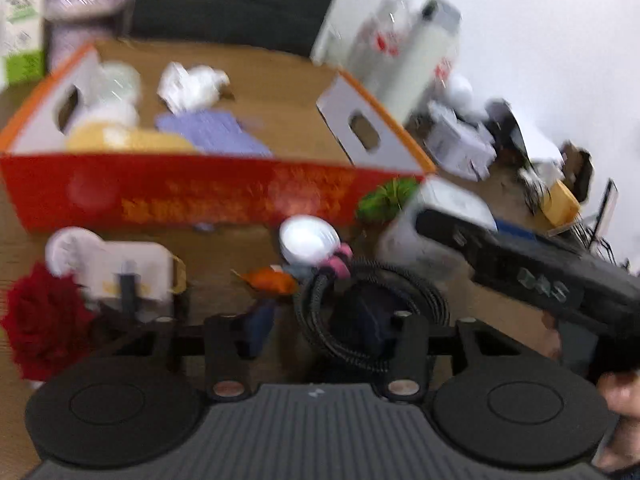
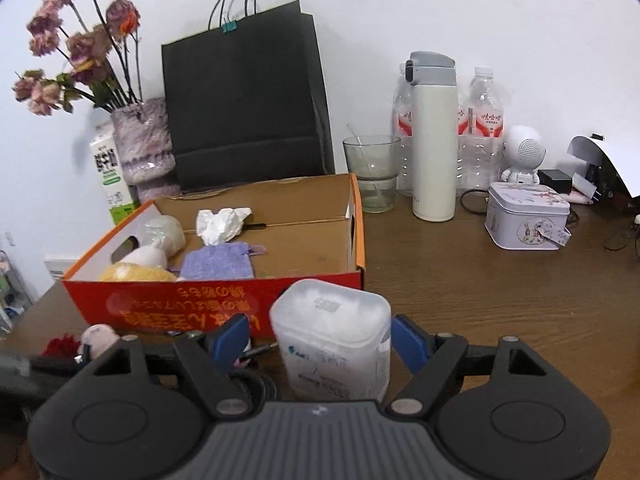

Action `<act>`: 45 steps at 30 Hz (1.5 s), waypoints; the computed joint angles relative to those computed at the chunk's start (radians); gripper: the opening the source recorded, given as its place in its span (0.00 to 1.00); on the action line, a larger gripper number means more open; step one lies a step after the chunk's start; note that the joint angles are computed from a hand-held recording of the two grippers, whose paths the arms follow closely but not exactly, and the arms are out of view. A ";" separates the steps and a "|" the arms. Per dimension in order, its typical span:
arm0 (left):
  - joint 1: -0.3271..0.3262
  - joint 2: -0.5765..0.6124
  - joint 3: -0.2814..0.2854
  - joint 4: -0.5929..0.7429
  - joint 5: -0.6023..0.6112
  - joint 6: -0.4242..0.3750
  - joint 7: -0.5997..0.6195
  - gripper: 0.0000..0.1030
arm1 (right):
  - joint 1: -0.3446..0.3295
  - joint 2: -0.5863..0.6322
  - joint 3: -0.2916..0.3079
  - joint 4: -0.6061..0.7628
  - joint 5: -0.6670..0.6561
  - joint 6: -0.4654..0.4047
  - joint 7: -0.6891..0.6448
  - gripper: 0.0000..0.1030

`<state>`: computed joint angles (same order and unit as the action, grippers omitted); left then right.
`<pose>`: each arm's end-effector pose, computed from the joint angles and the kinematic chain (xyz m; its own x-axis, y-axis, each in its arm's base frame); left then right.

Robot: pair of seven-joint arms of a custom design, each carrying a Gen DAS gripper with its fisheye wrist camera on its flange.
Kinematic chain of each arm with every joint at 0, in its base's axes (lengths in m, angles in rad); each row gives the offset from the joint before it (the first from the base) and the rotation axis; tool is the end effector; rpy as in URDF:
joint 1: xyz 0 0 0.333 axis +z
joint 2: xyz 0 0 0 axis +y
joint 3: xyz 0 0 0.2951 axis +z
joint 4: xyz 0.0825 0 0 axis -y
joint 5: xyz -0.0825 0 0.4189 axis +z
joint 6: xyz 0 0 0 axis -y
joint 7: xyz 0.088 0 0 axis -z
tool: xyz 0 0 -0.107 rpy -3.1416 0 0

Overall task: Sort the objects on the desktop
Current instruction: 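Place the white container with the right tool while the left places black cable in box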

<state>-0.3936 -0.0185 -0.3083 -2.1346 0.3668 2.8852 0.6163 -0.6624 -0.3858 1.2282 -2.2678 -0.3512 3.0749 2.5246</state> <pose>0.4548 -0.4127 0.4632 -0.1873 -0.9214 0.3404 -0.7789 -0.0719 -0.6231 0.4522 0.3658 0.4677 0.1811 -0.9750 -0.1285 -0.5532 0.0070 -0.8330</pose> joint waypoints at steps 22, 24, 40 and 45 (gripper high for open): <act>0.112 -0.443 -0.219 -0.283 0.361 0.084 -0.572 0.09 | 0.636 -0.466 -0.434 -0.407 0.223 -0.063 -0.033 0.64; 0.088 -0.496 -0.220 -0.318 0.332 0.059 -0.569 0.04 | 0.700 -0.484 -0.462 -0.433 0.225 -0.090 -0.022 0.64; 0.141 -0.596 -0.193 -0.293 0.255 0.044 -0.404 0.05 | 0.844 -0.392 -0.632 -0.370 0.171 -0.032 -0.091 0.64; 0.199 -0.368 -0.146 -0.058 0.270 -0.003 -0.248 0.05 | 0.700 -0.150 -0.601 -0.142 0.144 0.045 -0.248 0.64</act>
